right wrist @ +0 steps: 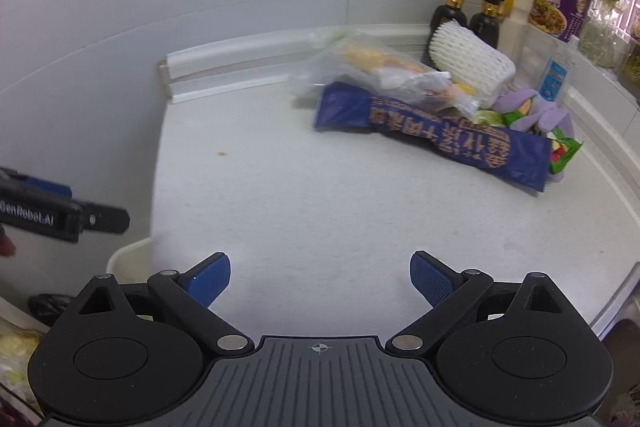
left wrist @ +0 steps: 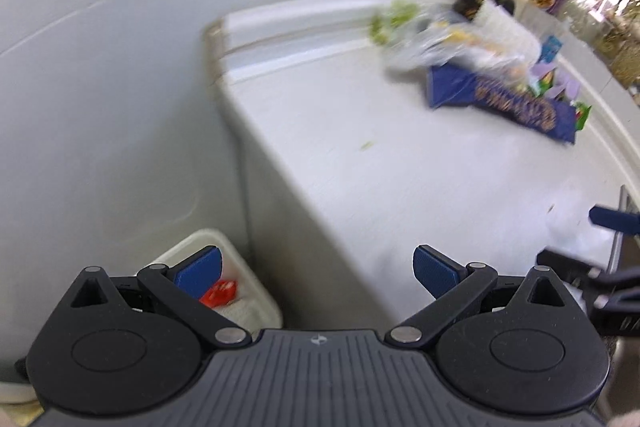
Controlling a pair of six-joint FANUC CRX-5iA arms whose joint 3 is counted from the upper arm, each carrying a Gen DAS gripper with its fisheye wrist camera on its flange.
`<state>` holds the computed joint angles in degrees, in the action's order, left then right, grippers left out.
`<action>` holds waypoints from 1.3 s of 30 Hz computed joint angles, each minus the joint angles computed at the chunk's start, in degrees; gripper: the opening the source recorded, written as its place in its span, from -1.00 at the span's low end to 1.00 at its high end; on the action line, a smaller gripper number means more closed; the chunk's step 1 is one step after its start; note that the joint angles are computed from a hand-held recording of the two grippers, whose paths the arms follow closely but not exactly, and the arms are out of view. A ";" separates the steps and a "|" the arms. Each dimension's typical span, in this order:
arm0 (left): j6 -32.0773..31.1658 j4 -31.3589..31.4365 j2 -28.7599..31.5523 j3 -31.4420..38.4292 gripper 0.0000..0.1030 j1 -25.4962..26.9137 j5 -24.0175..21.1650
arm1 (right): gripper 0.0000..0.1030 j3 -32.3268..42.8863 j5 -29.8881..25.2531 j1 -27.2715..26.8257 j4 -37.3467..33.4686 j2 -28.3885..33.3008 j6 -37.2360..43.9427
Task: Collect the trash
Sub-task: 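Move both open tools up from the wastebasket toward the counter clutter, then grasp clear plastic bag with left tool while right tool grasps white foam net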
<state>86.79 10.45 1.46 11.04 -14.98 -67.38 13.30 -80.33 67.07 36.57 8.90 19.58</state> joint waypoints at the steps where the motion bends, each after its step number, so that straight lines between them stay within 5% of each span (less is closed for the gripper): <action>1: 0.20 0.13 0.89 0.66 0.98 -0.74 0.91 | 0.90 -1.14 0.52 -0.54 -0.10 -0.73 0.15; 9: 1.97 0.26 7.88 7.15 0.97 -5.32 5.02 | 0.90 -8.65 4.69 -5.09 1.42 -5.38 4.54; 13: 2.18 -1.21 9.63 8.68 0.97 -7.38 10.48 | 0.90 -10.55 6.93 -7.86 2.94 -6.22 7.45; 20: -1.87 1.42 15.08 15.74 0.97 -8.44 10.12 | 0.90 -12.24 11.23 -11.86 4.26 -6.63 11.49; 29: -11.44 9.38 18.24 17.01 0.90 -8.65 16.84 | 0.90 -11.79 17.98 -17.13 6.55 -6.41 11.15; 34: -8.78 9.26 22.66 22.73 0.66 -8.27 12.93 | 0.90 -10.10 22.36 -21.00 6.38 -5.23 10.69; 39: -2.36 9.22 26.56 28.21 0.11 -7.10 6.17 | 0.90 -6.69 24.12 -24.50 5.00 -1.77 13.81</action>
<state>84.43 19.67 28.01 39.26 -22.08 -61.21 6.61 -56.21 42.57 41.57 7.13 33.39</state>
